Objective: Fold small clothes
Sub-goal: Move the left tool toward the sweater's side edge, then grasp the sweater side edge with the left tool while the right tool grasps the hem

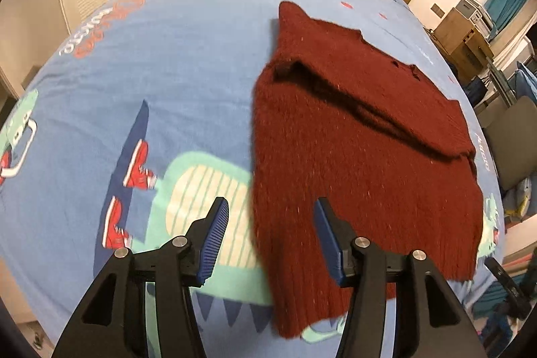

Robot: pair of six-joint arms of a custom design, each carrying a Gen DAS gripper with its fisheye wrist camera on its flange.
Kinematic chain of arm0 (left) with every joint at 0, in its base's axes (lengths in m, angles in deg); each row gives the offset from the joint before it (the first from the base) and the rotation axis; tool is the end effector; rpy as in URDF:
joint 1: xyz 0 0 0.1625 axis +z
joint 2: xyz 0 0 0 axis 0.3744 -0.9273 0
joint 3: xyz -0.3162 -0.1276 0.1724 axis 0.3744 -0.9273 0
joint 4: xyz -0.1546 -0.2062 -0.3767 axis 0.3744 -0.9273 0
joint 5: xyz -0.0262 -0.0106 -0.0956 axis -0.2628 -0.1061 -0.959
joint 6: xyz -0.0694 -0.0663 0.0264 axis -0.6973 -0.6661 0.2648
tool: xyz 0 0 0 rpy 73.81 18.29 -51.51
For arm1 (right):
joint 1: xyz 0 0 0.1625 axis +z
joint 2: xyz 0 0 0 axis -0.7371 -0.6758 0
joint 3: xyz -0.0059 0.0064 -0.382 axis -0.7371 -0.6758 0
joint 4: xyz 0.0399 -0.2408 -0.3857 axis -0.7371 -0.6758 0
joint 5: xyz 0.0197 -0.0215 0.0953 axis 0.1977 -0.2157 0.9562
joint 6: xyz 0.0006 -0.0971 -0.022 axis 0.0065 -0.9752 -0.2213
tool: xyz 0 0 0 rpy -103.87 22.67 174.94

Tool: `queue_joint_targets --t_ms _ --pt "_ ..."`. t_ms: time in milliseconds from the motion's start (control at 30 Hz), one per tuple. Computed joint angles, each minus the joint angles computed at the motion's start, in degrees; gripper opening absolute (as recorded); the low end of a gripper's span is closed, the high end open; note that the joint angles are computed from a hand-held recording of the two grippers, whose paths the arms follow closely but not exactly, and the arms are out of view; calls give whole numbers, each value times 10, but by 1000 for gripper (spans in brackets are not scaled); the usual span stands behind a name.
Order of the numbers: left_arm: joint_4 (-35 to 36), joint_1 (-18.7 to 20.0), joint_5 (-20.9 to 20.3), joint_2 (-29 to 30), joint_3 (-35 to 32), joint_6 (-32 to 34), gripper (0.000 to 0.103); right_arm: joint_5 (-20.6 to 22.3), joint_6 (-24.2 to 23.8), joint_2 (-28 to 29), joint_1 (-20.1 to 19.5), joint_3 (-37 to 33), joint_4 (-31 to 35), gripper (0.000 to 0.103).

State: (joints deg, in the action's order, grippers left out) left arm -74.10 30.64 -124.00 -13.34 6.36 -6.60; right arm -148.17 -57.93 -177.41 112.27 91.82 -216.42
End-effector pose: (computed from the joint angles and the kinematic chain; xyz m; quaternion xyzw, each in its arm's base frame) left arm -0.2530 -0.6451 -0.0058 0.1276 0.9430 -0.1986 0.2346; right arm -0.1138 -0.5179 0.3218 -0.0475 -0.9064 0.3477 0.2354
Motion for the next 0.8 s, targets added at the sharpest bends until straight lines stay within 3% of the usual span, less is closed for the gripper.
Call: queue_joint_targets --t_ms 267,400,700,800 --pt "30 9 -39 8 11 -42 47 26 13 8 -25 -21 56 71" --pt "44 13 -35 20 6 -51 47 30 14 19 -32 -39 87 71" --pt "56 22 -54 22 -4 -33 47 55 28 43 -47 -68 120 72" --pt "59 29 -68 34 -23 -25 47 71 17 50 -45 -75 136 67"
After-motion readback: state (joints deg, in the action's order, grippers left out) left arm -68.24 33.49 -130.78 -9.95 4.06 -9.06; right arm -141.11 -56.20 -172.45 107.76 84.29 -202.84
